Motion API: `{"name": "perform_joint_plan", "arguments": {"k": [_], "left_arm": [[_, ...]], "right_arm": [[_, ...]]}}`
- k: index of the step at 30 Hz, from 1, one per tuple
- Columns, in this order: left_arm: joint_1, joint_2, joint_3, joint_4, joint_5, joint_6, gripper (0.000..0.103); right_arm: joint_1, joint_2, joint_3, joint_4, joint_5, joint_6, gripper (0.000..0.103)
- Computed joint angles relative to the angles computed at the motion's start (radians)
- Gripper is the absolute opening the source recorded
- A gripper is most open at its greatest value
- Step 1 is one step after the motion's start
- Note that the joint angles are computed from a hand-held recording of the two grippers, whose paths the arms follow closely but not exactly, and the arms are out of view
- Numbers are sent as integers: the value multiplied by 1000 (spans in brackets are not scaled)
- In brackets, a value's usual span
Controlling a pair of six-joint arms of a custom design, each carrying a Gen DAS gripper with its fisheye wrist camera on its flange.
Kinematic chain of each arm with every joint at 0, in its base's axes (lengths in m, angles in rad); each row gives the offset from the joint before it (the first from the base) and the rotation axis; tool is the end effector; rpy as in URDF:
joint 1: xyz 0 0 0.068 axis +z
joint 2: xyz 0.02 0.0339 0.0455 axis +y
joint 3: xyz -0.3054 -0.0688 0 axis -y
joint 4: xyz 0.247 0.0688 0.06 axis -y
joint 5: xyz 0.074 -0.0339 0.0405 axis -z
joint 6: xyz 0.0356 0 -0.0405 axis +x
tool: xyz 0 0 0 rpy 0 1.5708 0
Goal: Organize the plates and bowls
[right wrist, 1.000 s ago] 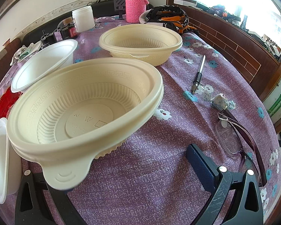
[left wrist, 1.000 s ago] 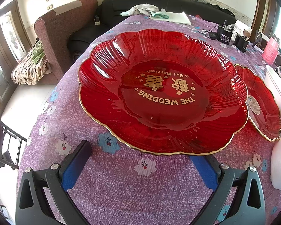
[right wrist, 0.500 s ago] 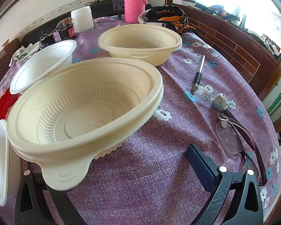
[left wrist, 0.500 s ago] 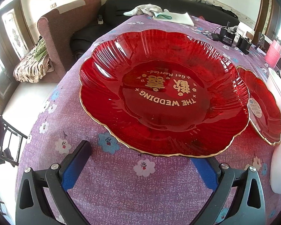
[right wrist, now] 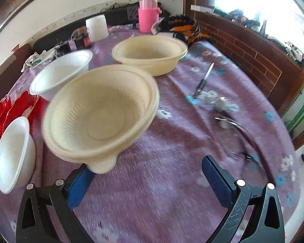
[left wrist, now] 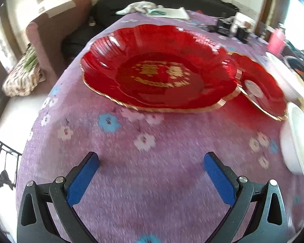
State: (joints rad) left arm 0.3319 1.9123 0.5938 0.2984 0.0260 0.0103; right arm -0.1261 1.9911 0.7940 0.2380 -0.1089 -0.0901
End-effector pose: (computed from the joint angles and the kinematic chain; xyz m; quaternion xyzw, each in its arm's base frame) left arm 0.2833 0.0967 0.0837 -0.1506 0.9504 0.0340 0.2700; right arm 0.3511 -0.0406 0.0947 0.0008 0.9523 0.0192 0.3045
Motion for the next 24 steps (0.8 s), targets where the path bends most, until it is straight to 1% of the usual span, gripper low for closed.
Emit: {"name": "perform_joint_plan", "arguments": {"k": [7, 11, 13, 21, 23, 24], "left_arm": [[21, -39, -91, 73, 94, 57, 103], [53, -68, -141, 111, 173, 90, 103], [67, -77, -155, 119, 196, 100, 103], [131, -126, -162, 85, 200, 123, 103], [153, -144, -163, 74, 206, 126, 103], [161, -152, -163, 69, 205, 128, 103]], "right_arm": [[4, -162, -102, 15, 43, -58, 102], [5, -242, -147, 36, -2, -59, 102], [25, -268, -151, 31, -33, -51, 102], [196, -286, -83, -48, -91, -45, 103], [246, -288, -71, -46, -86, -36, 103], [276, -286, -64, -40, -65, -33, 103]]}}
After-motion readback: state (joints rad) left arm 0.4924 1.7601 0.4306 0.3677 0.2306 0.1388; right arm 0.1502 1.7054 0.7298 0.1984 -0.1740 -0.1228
